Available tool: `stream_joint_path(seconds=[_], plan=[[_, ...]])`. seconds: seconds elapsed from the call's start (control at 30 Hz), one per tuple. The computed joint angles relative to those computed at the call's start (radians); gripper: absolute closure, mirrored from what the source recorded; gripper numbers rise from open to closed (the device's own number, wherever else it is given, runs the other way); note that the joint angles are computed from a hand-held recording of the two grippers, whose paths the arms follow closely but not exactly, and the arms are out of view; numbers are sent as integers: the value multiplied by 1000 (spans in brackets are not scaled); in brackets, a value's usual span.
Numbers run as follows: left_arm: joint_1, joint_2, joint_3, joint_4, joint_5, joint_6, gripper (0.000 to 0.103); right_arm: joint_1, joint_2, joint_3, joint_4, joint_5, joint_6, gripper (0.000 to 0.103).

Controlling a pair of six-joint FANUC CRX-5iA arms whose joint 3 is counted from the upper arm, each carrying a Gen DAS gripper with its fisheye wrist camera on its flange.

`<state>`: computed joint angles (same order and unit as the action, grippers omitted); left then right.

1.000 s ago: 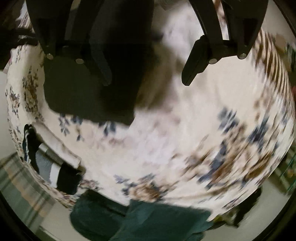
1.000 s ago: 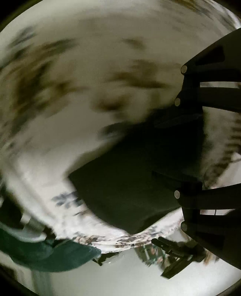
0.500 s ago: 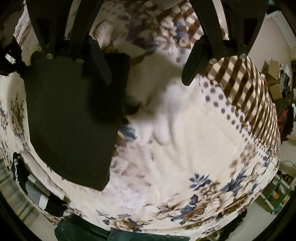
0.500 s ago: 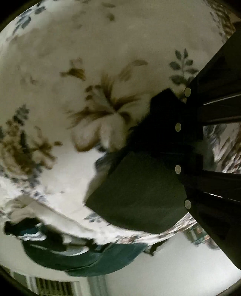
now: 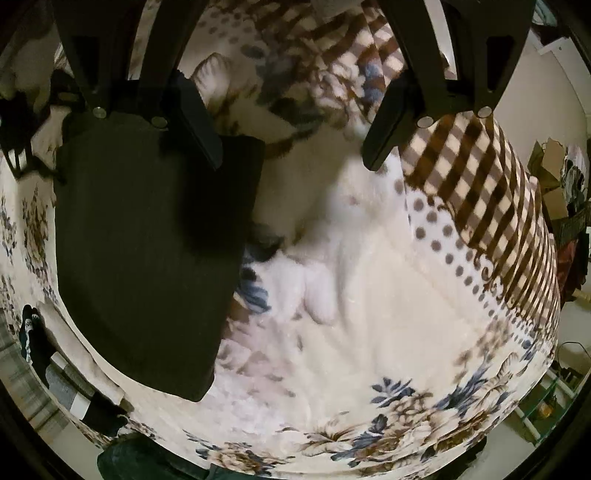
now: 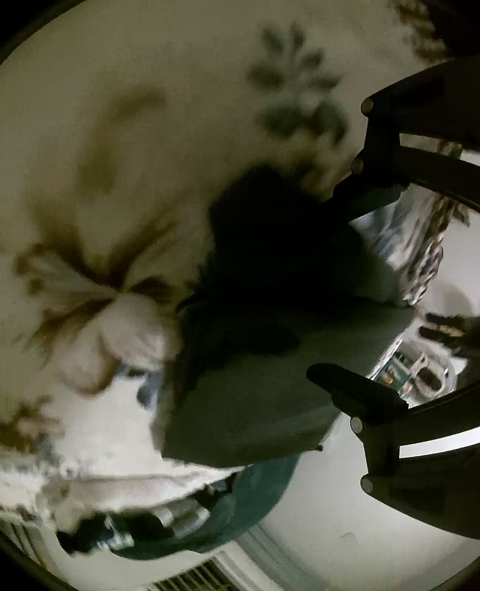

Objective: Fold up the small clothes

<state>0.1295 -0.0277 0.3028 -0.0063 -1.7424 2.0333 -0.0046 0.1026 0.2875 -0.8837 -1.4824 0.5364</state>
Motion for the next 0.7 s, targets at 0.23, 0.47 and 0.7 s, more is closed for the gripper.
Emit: stream_joint_path(seconds=[0.23,0.47,0.7], plan=[[21,-31,-35,40,27,-5,26,-69,-15,-40,-304,162,468,80],[27,-44,-63,63,27,15,26,-54,52,34,-54,-51,382,65],[14,-56,-92,122,32,72,26,30,-80,57,194,-29,273,48]])
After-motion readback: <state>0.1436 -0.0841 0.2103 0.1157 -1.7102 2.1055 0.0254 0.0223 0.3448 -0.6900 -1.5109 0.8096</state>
